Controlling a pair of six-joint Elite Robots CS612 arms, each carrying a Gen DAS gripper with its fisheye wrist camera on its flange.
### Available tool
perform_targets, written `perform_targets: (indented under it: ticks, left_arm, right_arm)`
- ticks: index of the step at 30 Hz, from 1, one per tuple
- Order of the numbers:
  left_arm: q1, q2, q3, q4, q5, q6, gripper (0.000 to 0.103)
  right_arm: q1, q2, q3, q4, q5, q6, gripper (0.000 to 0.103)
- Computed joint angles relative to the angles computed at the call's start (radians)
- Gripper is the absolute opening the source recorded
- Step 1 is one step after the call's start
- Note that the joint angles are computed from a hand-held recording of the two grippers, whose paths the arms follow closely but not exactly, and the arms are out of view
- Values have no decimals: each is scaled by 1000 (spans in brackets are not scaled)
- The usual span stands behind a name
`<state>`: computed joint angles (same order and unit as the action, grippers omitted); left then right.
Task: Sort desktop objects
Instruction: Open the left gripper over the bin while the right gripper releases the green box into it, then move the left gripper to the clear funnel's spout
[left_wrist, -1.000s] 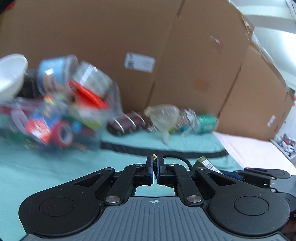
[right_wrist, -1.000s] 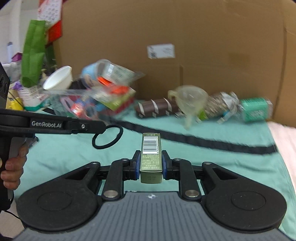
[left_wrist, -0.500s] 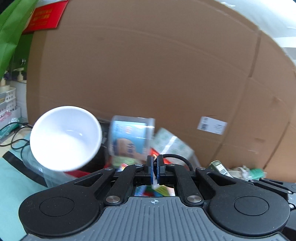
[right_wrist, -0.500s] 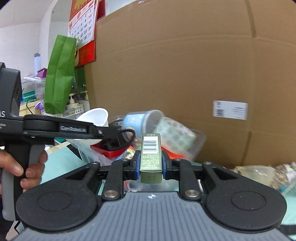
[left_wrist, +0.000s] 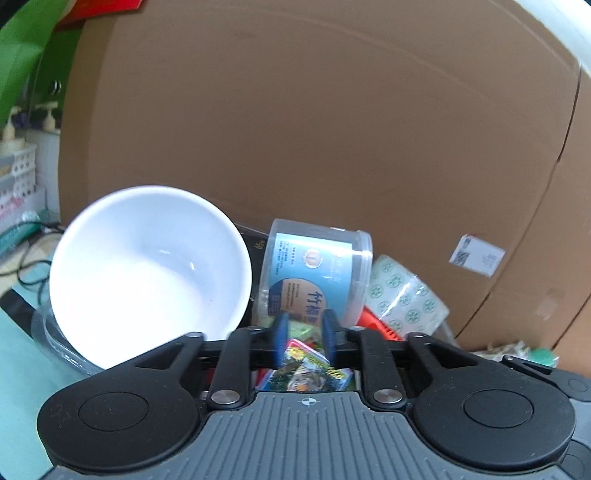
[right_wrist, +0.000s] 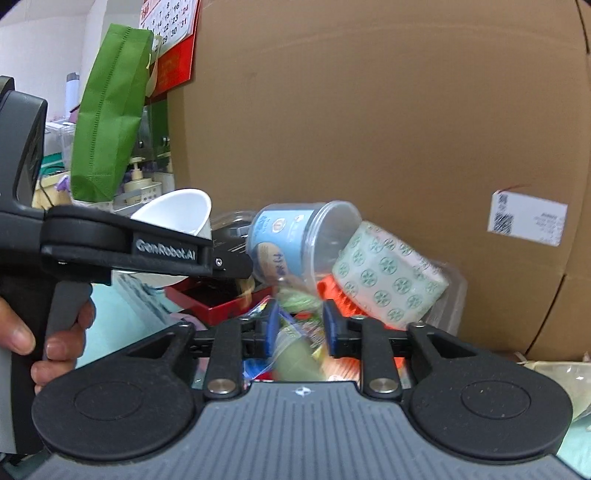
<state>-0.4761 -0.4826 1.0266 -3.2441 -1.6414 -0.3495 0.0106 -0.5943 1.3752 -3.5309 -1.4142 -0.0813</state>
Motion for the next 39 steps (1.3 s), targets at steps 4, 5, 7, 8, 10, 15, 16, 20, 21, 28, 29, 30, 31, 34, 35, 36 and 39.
perform_targets:
  ticks: [4, 5, 7, 8, 10, 15, 16, 20, 21, 28, 29, 30, 31, 34, 35, 36, 39]
  left_arm:
    - [1, -4, 17, -35, -31, -37, 89]
    - [-1, -7, 25, -44, -33, -27, 96]
    - [-4, -12, 39, -75, -48, -12, 103]
    - [-5, -14, 47, -93, -58, -8, 103]
    - [-8, -16, 51, -107, -74, -2, 103]
    - [-8, -29, 69, -106, -101, -9, 103]
    - [-9, -31, 73, -108, -97, -13, 103]
    - [-13, -44, 96, -104, -91, -21, 103]
    - [-14, -46, 100, -102, -95, -16, 103]
    - [-34, -81, 162, -113, -63, 41, 103]
    - [-37, -86, 170, -113, -59, 49, 103]
    - [-39, -91, 178, -112, -54, 57, 103]
    - [-42, -95, 186, -114, -48, 65, 103]
    - [-54, -110, 214, -123, -22, 102, 103]
    - [-58, -115, 223, -128, -12, 118, 103]
    - [-62, -119, 231, -134, -3, 133, 103]
    - [-71, -131, 254, -147, 0, 166, 103]
  right_arm:
    - [11, 6, 12, -86, -98, -16, 83]
    - [12, 6, 15, -99, -107, -21, 90]
    - [11, 4, 23, -120, -110, -32, 100]
    - [10, 2, 27, -128, -109, -37, 102]
    - [8, -4, 37, -125, -113, -46, 103]
    - [9, -18, 64, -116, -131, -53, 103]
    - [8, -20, 71, -119, -128, -54, 103]
    - [10, -31, 92, -127, -133, -58, 103]
    - [10, -33, 96, -130, -134, -59, 103]
    - [9, -53, 133, -160, -129, -45, 103]
    - [9, -56, 140, -163, -128, -41, 103]
    - [8, -59, 147, -167, -128, -38, 103]
    - [8, -62, 154, -172, -128, -35, 103]
    - [5, -70, 176, -188, -132, -23, 103]
    - [5, -73, 183, -193, -133, -16, 103]
    - [4, -76, 191, -198, -134, -9, 103]
    - [1, -84, 214, -218, -136, 5, 103]
